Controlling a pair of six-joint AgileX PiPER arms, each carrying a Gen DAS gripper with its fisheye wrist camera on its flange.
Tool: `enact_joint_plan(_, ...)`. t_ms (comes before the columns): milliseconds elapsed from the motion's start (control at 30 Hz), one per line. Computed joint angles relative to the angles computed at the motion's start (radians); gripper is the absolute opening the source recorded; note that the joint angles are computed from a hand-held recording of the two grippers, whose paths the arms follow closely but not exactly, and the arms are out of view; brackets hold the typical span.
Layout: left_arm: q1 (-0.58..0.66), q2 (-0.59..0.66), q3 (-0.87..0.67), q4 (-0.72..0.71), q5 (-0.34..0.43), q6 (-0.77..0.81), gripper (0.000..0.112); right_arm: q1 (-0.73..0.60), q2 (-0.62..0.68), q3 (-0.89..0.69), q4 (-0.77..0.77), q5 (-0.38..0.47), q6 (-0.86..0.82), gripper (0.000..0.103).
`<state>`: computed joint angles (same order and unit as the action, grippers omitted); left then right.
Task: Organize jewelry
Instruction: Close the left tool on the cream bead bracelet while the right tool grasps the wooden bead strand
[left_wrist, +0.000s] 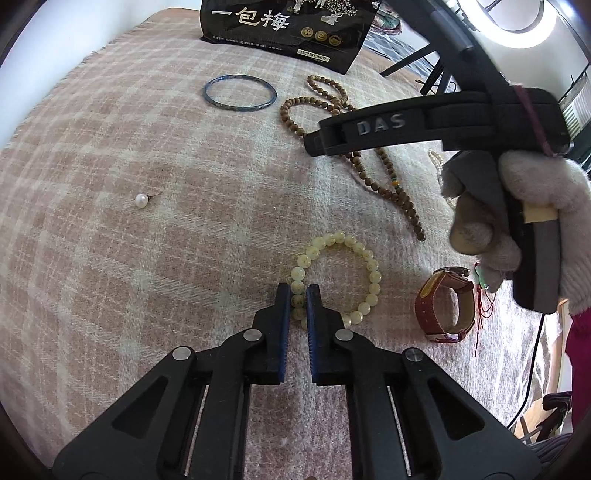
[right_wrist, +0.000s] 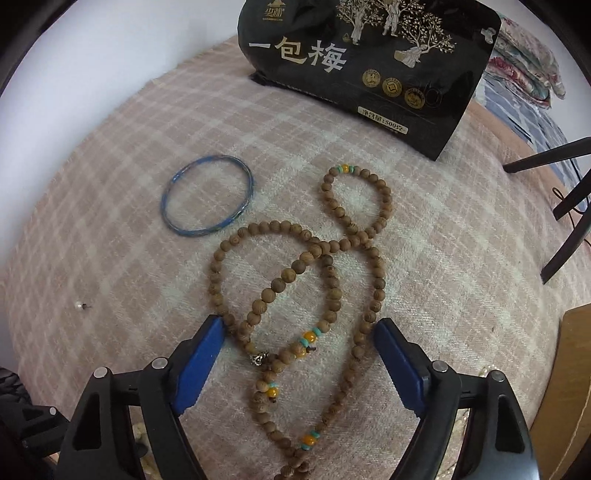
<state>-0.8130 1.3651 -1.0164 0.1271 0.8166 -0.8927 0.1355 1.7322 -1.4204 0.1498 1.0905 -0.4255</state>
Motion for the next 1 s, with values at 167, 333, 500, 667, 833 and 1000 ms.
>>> enact_joint_plan(167,-0.002,0.004,-0.003,0.005,-0.001,-0.01,0.006,-0.126,-0.035,-0.016,0.103,0.028,-0.07,0.1)
enact_joint_plan(333,0.002,0.007,-0.001,-0.001,-0.01,-0.005,0.006,-0.194,0.028,-0.057,0.149,0.083,-0.089,0.101)
enact_joint_plan(500,0.003,0.01,-0.004,0.001,-0.009,-0.004,0.006,-0.16,0.022,-0.043,0.191,0.088,-0.127,0.1)
enact_joint_plan(667,-0.006,0.014,-0.009,0.017,-0.004,-0.011,0.006,-0.005,-0.026,0.047,0.028,-0.019,-0.057,0.091)
enact_joint_plan(833,-0.004,0.014,-0.01,0.018,-0.004,-0.012,0.006,0.013,-0.042,0.071,-0.003,-0.054,-0.052,0.078)
enact_joint_plan(1000,-0.012,0.006,-0.009,0.031,-0.001,-0.022,0.006,-0.015,-0.034,0.03,0.02,-0.011,-0.063,0.03)
